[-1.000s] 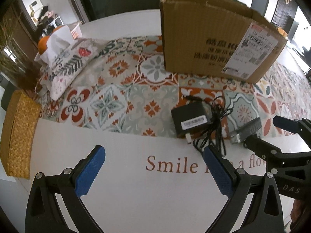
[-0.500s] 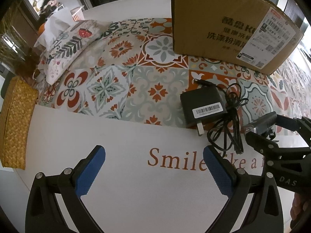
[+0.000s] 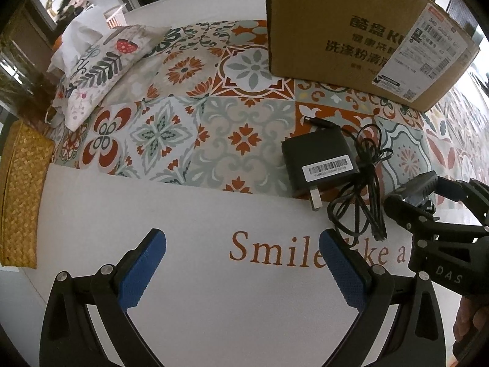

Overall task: Organize rigid objects
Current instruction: 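Close the left gripper on the black power adapter with its cable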

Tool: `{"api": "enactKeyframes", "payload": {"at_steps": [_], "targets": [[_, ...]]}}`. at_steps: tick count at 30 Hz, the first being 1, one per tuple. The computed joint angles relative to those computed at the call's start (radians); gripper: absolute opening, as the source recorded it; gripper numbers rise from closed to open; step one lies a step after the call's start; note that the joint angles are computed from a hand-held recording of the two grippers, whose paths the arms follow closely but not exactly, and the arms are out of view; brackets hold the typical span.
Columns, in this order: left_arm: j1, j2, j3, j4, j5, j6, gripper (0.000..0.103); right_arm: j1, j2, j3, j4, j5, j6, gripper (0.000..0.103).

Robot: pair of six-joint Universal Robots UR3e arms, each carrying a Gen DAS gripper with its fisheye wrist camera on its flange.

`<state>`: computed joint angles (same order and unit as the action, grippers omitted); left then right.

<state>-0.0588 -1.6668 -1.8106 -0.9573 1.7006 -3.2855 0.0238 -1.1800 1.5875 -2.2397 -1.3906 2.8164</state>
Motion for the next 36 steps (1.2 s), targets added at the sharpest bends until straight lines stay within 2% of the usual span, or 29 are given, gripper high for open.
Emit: {"api": "enactKeyframes", "payload": {"at_steps": [15, 24, 36], "targets": [[-0.014, 0.044, 0.062, -0.057, -0.088, 0.080, 0.102, -0.073, -0.173, 0.106, -0.001, 0.010, 0.046, 0.073], [-0.034, -0.071, 0.159, -0.036, -0.147, 0.144, 0.102, -0.111, -0.220, 0.120, 0.005, -0.014, 0.098, 0.073], [-0.036, -0.274, 0.305, -0.023, -0.204, 0.170, 0.098, -0.104, -0.124, 0.054, -0.012, -0.070, 0.130, 0.073]]}}
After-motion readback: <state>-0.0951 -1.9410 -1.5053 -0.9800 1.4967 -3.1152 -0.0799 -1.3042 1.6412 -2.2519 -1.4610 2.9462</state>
